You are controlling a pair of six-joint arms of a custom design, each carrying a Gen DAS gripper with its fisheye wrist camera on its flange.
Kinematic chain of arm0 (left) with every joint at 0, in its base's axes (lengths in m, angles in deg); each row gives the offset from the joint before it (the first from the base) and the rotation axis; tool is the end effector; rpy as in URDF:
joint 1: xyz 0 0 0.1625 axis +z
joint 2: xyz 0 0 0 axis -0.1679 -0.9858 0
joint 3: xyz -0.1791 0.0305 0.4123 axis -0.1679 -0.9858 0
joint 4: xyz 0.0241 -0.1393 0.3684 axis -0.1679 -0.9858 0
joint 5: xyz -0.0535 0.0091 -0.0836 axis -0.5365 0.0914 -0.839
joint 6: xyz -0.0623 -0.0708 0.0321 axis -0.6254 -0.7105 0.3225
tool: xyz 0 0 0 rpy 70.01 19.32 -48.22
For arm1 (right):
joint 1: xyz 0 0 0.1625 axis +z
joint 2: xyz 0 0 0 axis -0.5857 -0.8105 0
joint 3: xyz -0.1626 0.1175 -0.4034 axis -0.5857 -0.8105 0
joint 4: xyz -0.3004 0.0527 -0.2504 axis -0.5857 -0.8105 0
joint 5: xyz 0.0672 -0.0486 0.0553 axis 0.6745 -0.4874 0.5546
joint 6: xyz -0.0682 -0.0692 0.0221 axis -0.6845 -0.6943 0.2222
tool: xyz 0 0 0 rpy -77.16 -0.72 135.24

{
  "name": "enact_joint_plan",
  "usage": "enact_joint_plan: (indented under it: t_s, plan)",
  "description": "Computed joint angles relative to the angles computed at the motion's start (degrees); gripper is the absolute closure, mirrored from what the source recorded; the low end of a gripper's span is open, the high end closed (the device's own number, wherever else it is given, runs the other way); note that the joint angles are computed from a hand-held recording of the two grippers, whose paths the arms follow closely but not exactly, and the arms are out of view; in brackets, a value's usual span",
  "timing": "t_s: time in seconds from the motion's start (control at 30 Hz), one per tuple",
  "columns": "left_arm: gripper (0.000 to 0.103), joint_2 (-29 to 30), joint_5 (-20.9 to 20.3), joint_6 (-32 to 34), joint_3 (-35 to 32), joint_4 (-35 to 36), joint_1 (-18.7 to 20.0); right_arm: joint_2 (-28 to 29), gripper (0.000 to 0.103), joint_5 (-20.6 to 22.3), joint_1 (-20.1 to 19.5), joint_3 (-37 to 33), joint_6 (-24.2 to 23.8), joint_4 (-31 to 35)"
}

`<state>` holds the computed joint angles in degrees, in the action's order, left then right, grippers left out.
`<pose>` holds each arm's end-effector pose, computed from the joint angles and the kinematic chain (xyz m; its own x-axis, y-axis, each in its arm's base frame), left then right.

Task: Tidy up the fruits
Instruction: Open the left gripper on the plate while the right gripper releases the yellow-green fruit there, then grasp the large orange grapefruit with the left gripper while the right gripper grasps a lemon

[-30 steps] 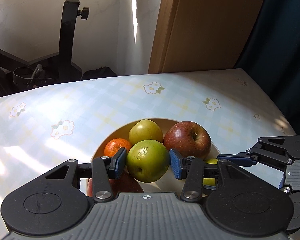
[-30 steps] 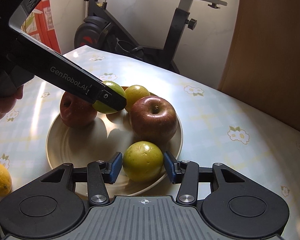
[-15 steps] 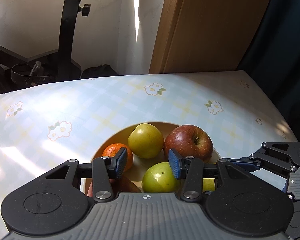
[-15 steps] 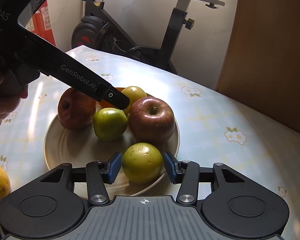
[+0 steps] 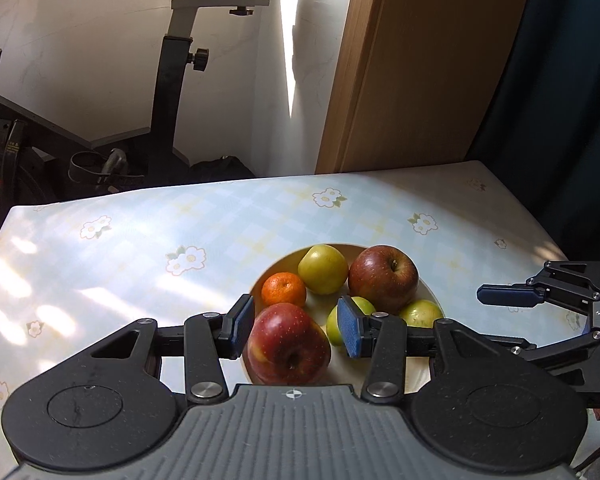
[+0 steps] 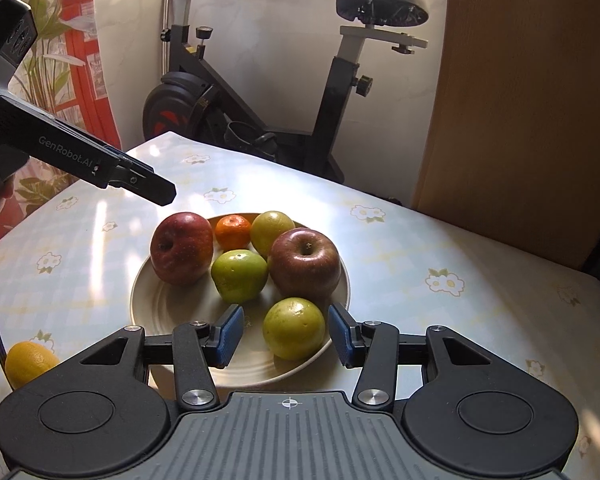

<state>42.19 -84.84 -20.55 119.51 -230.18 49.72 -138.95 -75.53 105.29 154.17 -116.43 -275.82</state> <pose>-0.3957 -0.5930 -0.0423 -0.7408 0.3288 -0.5857 0.5945 0.7269 -0.3438 -0.0361 -0.4708 0.2896 -0.6512 -0.3923 0.6496 -0.7080 0.6222 -0.3340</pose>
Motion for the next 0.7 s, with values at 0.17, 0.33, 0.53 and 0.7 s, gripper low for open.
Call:
enact_joint_plan:
  t_s: [0.17, 0.33, 0.53, 0.7]
  plan:
    - [0.055, -4.6, 0.8, -2.4, 6.9, -0.5, -1.1, -2.0, 0.06, 1.7, -1.3, 3.4, 1.0, -0.1]
    - [0.055, -8.2, 0.4, -6.0, 13.2, -0.7, -2.1, -3.0, 0.06, 1.4, -2.0, 6.8, 0.7, -0.1]
    - [0.055, -10.9, -1.5, -10.9, 20.3, -2.2, -3.3, -2.1, 0.06, -1.2, -1.3, 10.2, -2.1, -1.2]
    - [0.055, -12.0, -5.3, -16.2, 25.0, -4.1, -3.2, -0.3, 0.06, -3.2, -0.3, 11.7, -3.4, -1.7]
